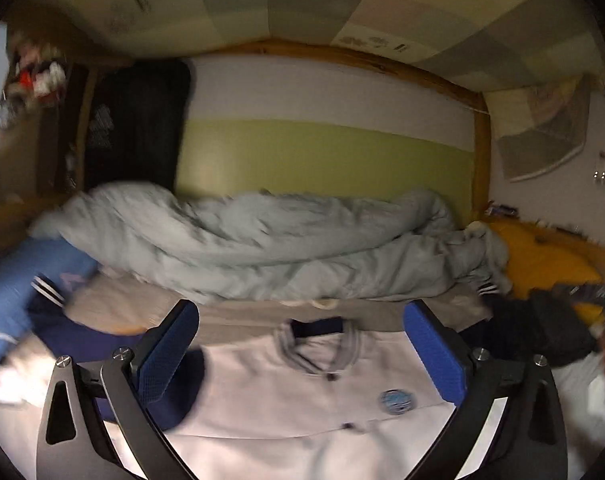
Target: Fold large clothes
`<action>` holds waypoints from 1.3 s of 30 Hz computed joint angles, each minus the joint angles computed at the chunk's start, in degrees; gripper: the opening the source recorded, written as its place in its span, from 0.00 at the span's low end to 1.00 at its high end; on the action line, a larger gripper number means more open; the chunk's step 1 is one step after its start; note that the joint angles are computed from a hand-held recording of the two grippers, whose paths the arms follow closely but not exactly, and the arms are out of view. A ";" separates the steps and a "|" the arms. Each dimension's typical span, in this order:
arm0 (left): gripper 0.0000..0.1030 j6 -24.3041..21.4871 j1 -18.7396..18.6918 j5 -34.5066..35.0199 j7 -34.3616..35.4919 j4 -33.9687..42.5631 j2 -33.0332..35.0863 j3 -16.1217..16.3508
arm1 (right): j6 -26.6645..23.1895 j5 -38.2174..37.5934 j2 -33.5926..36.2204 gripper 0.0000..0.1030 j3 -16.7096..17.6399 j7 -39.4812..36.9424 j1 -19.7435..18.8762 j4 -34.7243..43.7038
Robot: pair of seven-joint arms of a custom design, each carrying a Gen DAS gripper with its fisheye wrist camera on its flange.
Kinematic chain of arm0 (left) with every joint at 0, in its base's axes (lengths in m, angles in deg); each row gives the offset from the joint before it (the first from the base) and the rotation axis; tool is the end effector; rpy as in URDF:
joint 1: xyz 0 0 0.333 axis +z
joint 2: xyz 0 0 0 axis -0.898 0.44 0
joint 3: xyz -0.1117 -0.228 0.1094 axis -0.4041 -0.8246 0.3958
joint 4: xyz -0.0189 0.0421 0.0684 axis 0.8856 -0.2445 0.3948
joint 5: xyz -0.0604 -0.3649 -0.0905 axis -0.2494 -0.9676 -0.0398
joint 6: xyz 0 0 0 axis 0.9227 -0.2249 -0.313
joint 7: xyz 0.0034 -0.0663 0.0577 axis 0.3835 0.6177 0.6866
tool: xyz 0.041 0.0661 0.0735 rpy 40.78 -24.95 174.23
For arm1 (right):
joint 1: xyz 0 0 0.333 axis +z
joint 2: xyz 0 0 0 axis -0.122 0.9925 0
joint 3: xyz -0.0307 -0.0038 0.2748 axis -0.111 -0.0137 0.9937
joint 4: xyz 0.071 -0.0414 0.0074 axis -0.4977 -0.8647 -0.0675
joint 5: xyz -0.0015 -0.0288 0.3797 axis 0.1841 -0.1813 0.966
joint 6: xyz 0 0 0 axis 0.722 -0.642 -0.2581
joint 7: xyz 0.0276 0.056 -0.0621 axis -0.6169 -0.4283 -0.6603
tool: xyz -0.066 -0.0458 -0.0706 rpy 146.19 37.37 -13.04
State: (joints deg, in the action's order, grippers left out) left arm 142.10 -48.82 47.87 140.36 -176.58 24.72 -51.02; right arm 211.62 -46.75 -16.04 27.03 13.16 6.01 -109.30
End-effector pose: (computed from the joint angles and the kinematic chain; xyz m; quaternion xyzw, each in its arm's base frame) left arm 0.3838 -0.1218 0.5980 -0.5783 0.5287 -0.4670 0.4098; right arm 0.4892 -0.0147 0.5982 -0.5942 0.6273 -0.2373 0.4440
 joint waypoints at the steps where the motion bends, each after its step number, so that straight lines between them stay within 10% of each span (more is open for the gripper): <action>1: 1.00 1.82 -0.27 -0.36 -0.49 1.07 3.96 -0.42 | -1.69 0.59 2.98 0.85 -0.80 0.47 0.18 1.93; 5: 1.00 6.61 6.65 -1.51 -0.38 3.13 13.62 -8.73 | -10.26 0.43 14.11 0.62 -0.36 4.64 -3.21 8.85; 10: 1.00 8.09 25.18 -6.53 5.37 4.46 20.17 -28.51 | -9.03 -14.92 23.21 0.55 3.53 22.77 -8.83 12.77; 14: 1.00 6.90 29.64 -6.18 6.58 5.95 21.80 -33.49 | -6.38 -21.21 27.36 0.45 4.81 34.94 -10.96 15.02; 21: 1.00 7.37 29.78 -7.25 7.95 5.53 20.84 -34.21 | -4.72 -20.01 32.80 0.05 6.87 34.74 -13.08 18.68; 25: 1.00 7.47 23.99 -7.11 7.39 5.02 22.99 -27.76 | 5.97 -17.98 28.49 0.03 9.20 21.47 -12.43 12.85; 31: 1.00 6.78 24.53 -9.74 7.54 4.85 22.23 -28.21 | 3.18 17.92 20.25 0.03 15.11 -17.83 -10.40 10.99; 35: 1.00 6.60 23.96 -9.56 6.55 4.79 22.39 -27.17 | -5.58 1.05 17.07 0.04 15.76 -11.14 -7.41 5.45; 39: 1.00 6.91 23.24 -9.74 5.99 4.37 22.16 -26.19 | -7.16 0.20 18.41 0.12 12.89 -6.94 -5.29 4.21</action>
